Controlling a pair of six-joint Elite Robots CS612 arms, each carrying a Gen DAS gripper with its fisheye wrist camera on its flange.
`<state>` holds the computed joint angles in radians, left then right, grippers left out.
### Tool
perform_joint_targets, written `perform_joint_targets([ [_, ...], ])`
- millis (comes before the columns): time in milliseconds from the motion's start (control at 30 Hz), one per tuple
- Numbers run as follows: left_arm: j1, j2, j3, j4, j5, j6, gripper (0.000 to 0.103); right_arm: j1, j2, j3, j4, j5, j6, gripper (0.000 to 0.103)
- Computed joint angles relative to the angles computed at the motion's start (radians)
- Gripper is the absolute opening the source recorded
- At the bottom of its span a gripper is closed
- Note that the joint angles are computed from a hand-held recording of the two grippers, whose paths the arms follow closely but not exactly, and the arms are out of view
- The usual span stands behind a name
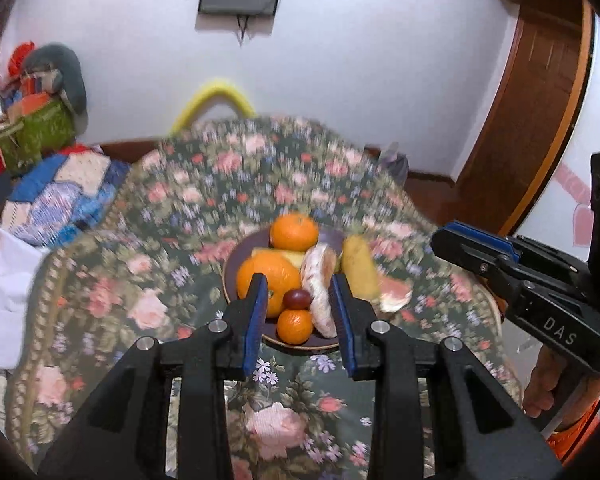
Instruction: Organize fruits
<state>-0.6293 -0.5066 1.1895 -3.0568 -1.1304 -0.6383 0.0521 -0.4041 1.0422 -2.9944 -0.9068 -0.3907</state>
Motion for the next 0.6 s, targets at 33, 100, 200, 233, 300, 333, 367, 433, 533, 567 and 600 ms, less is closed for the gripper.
perform_joint_targets([
  [33,-0.010,-0.017,0.025,-0.033,0.024,0.009,0.032,-0.005,-0.015,0.026,-0.032,0.011,0.015,0.018],
  [100,-0.027,-0.046,0.067,-0.096,0.063,0.026,0.032,-0.015,-0.049,0.082,-0.106,0.034,0.049,0.018],
  [200,-0.057,-0.089,0.130,-0.192,0.125,0.058,0.032,-0.030,-0.097,0.169,-0.236,0.068,0.110,0.018],
  [233,-0.068,-0.104,0.152,-0.226,0.148,0.071,0.032,-0.035,-0.110,0.194,-0.278,0.075,0.128,0.019],
  [300,-0.089,-0.126,0.186,-0.283,0.185,0.094,0.032,-0.045,-0.139,0.251,-0.384,0.086,0.175,0.023],
  [333,-0.100,-0.137,0.204,-0.312,0.204,0.108,0.033,-0.051,-0.151,0.277,-0.440,0.094,0.202,0.029],
  [367,-0.110,-0.147,0.220,-0.338,0.225,0.121,0.034,-0.056,-0.162,0.302,-0.490,0.102,0.226,0.034],
  [433,-0.135,-0.161,0.247,-0.392,0.281,0.154,0.044,-0.063,-0.181,0.346,-0.586,0.098,0.262,0.037],
  [533,-0.165,-0.169,0.267,-0.451,0.363,0.199,0.058,-0.069,-0.209,0.408,-0.696,0.084,0.282,0.043],
  [567,-0.175,-0.172,0.274,-0.473,0.390,0.219,0.060,-0.072,-0.217,0.429,-0.739,0.081,0.295,0.047],
  [600,-0.183,-0.174,0.280,-0.490,0.410,0.233,0.064,-0.073,-0.221,0.441,-0.767,0.079,0.304,0.050],
])
